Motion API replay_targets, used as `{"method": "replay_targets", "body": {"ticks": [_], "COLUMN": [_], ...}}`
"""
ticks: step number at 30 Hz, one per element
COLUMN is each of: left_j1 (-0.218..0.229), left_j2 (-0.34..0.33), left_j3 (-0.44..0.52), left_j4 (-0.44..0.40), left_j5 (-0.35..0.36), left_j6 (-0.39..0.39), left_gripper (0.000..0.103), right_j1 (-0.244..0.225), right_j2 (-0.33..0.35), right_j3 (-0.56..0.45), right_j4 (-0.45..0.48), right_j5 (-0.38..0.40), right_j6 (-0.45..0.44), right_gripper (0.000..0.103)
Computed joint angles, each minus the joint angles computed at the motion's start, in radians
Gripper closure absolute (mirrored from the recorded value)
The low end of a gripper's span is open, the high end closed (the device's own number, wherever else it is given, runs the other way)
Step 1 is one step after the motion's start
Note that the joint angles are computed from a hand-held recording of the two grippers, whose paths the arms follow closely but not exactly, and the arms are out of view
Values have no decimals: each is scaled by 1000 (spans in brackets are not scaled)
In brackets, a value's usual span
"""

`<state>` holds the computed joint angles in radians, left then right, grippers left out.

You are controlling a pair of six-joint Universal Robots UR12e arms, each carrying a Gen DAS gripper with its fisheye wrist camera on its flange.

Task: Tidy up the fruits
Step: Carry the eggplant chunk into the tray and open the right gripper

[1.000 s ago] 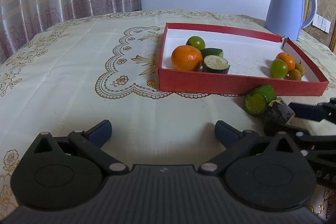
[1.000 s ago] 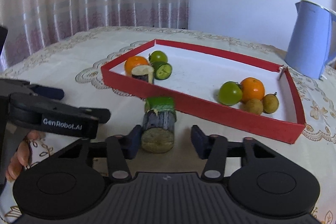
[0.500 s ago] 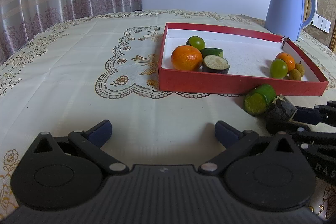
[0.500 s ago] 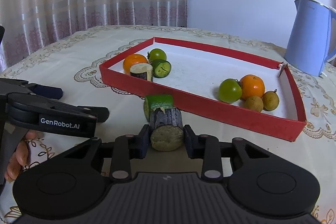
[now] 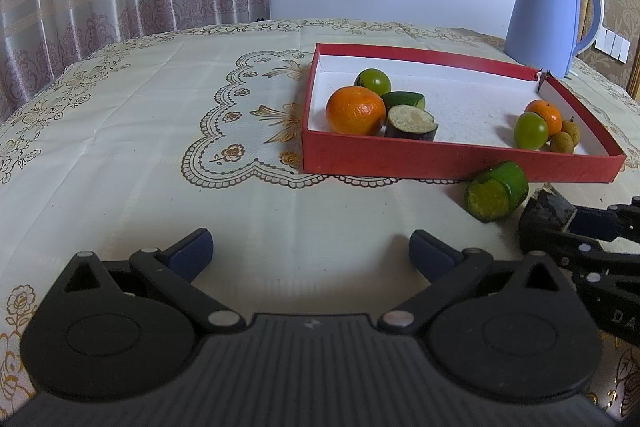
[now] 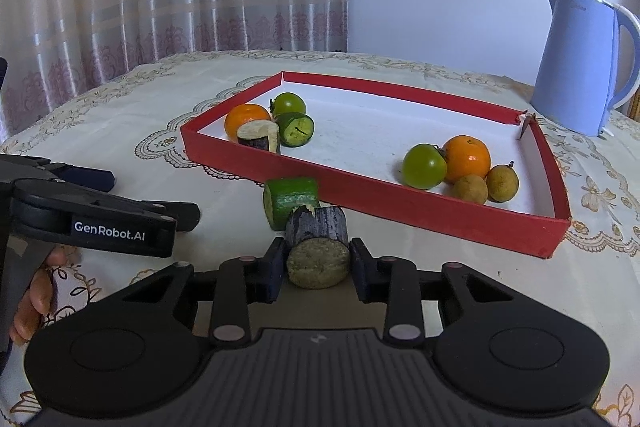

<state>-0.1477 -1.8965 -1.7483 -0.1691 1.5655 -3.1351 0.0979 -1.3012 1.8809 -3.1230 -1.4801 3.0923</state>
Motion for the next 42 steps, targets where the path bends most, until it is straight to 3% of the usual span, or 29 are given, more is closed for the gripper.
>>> {"method": "replay_targets", "body": {"ticks": [13,18,27,32,42], "left_j1": [0,0,0,0,0], "left_j2": [0,0,0,0,0], "left_j3": [0,0,0,0,0], "left_j4": [0,0,0,0,0], "left_j5": [0,0,0,0,-1], "left_j6": [0,0,0,0,0], "left_gripper": [0,0,0,0,0], "right_j1": [-25,-35,-39,-25,-11], "right_j2": [-33,-36,25,84,192], "right_j3": [36,31,-71,-164,-337], "right_j4": [-39,-94,-93,-50,157], "right_j5": [16,-34,-107,-166,-256], "right_j6": [24,28,0,-36,-33], "right_gripper": [70,70,70,70,70]}}
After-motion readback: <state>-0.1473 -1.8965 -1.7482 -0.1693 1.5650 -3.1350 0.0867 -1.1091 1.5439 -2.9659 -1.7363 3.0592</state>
